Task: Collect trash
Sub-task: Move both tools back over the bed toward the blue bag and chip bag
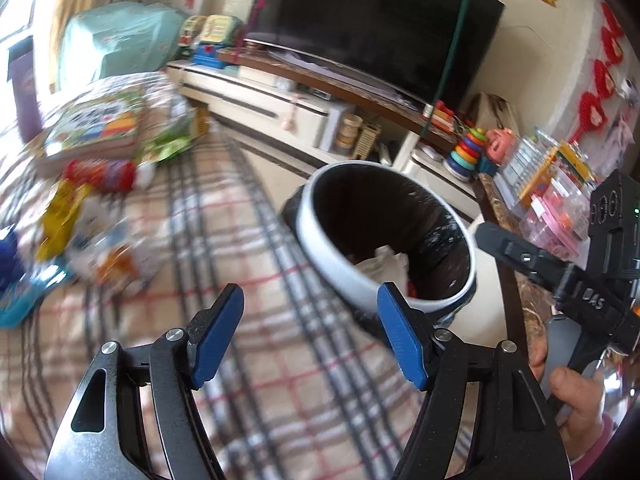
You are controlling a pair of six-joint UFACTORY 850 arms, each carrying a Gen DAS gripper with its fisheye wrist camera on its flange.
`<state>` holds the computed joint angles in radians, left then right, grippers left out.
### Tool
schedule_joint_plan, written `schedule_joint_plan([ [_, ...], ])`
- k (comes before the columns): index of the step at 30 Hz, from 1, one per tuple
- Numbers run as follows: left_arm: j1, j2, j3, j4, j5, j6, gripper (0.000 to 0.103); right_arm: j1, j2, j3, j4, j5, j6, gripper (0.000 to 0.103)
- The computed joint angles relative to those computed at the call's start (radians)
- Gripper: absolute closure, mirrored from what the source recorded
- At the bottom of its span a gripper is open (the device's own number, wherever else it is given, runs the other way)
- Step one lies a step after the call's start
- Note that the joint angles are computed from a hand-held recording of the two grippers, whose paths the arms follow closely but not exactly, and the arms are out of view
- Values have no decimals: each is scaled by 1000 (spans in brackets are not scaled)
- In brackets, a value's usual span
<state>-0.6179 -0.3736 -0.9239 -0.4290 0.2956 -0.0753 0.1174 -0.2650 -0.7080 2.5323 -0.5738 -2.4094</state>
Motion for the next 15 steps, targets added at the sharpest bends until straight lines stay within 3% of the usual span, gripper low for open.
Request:
schedule_joint_plan([
  [15,43,171,283,-158,129,-14,28,167,-4,29,35,-26,-27,3],
])
